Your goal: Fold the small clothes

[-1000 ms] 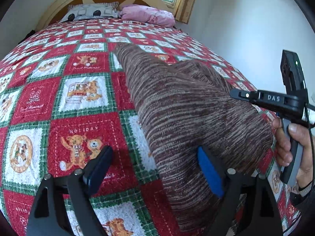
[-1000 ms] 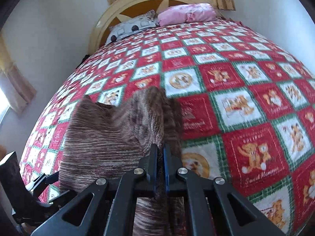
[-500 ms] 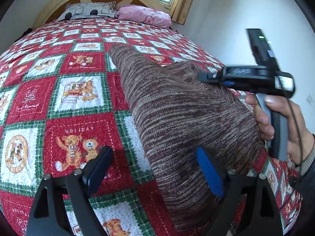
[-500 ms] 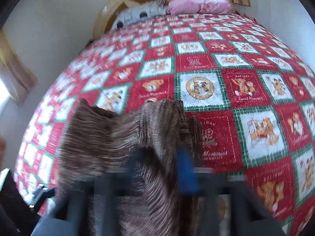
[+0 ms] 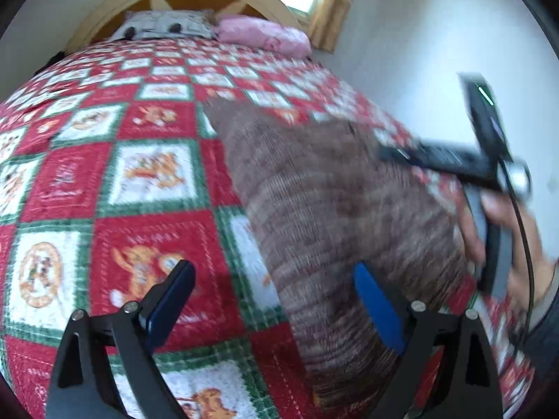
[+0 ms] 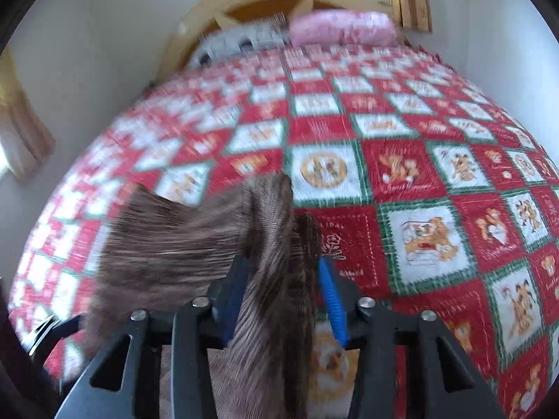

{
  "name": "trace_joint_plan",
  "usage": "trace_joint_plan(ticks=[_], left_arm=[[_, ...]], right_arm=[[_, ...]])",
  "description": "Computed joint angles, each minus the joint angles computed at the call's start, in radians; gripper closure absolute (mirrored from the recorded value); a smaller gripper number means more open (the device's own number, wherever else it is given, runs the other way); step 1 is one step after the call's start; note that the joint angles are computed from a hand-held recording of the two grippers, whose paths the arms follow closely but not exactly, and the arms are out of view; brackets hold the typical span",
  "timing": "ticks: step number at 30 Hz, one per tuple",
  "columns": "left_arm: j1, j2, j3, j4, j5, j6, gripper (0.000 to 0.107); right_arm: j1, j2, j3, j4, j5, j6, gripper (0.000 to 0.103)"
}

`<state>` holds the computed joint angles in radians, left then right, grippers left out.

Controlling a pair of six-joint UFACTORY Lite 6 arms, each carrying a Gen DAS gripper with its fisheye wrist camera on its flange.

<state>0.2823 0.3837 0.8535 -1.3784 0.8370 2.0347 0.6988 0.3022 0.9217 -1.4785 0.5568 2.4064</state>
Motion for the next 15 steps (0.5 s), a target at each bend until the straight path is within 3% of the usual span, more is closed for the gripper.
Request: trace_joint_plan(ticks=[6,9,12,15], left_arm=[[-0.075,0.041,0.178,-0.032,-0.094,-0.199,0.012],[-0.161,0.096,0.278,-0.034,-0.175,-0.263,0.012],[-0.274,0.158,0.316,-0.182,-0.384,-0.145,0.004],[-0.288,0.23,0.359,-0.168,-0.412,-0.132,0.004]], right_arm=[[0.224,-0.211,-0.203,-0.207,0.042,0.244,0.059],[0.251,-0.149,-0.179,-0.213,-0.018,0.242,0.059],[0.232,-0.073,-0.178,-0.166,-0.036,0.278,0.059],[0.244,-0.063,-0.223,-0.263,-0.004,0.437,0.059]])
